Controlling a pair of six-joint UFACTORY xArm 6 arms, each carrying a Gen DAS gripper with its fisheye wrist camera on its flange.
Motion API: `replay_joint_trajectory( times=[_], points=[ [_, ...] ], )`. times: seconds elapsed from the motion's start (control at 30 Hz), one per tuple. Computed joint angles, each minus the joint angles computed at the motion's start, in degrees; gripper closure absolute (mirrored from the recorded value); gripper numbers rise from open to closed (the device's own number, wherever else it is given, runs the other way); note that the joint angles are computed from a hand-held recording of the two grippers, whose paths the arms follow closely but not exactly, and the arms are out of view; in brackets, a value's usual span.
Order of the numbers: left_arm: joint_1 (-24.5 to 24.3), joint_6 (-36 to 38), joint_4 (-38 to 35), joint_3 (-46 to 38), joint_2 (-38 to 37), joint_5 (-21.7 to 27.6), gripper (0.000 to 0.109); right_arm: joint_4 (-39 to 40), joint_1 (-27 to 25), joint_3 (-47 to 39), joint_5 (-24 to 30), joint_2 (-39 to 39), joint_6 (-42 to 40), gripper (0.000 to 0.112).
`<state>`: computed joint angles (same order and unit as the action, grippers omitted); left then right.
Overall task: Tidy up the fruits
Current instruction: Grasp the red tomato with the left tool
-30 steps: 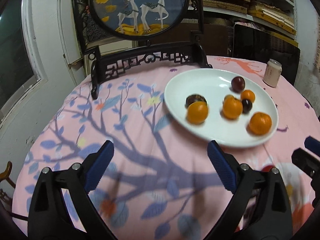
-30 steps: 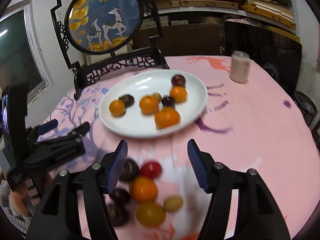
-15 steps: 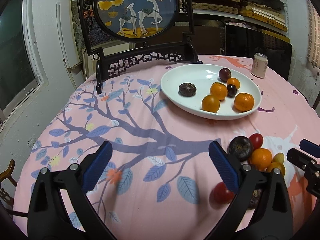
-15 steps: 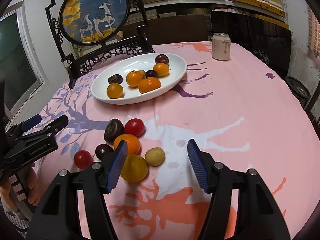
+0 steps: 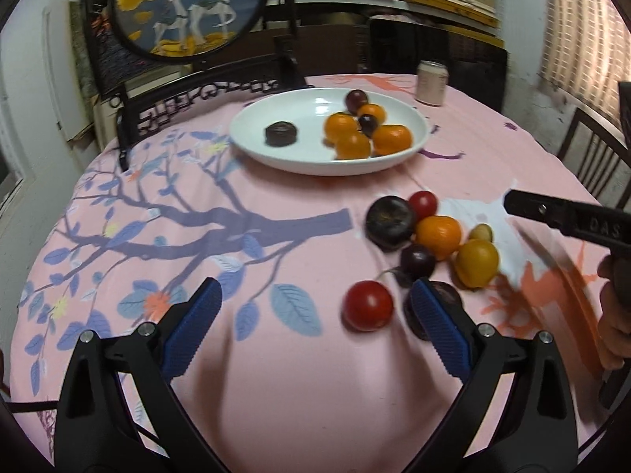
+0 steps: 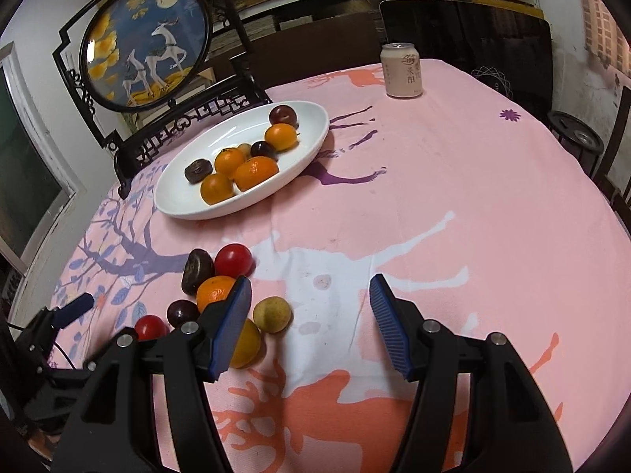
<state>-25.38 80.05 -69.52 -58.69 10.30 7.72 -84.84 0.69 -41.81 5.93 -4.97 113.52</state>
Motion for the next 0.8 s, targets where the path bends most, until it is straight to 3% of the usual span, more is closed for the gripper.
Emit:
replay_joint_trajectory(
  times=[0.03, 0.17, 0.23, 0.47, 0.67, 0.8],
  points=[
    [0.1, -0.4, 0.7, 0.0, 0.1, 0.7, 0.015, -0.1, 0.0, 0.0, 0.0, -0.1, 0.1, 0.050],
    [0.9, -5.9, 7.8, 0.0, 0.6, 4.6, 0.057, -0.5, 0.0, 0.0, -0.1, -0.2, 0.4, 0.050],
    [1.5, -5.3, 8.3, -0.3, 0.5, 8.5, 0.067, -1.2, 0.0, 0.0, -0.1, -0.3, 1.1, 0.050],
    [2.3, -7.4, 11.0, -1.1, 1.2, 13.2, 0.077, -1.6, -0.3, 0.0, -0.4, -0.3, 1.5, 0.050],
    [2.3, -10.3, 10.4, -1.4, 1.6, 7.6, 0.078, -0.3, -1.7, -0.4, -5.0, 1.3, -0.1, 0.050],
    [3.3, -20.6, 17.5, -2.7, 3.6, 4.3, 0.078, 12.1, -1.8, 1.2, -6.3, 2.3, -11.8, 0.050]
  ],
)
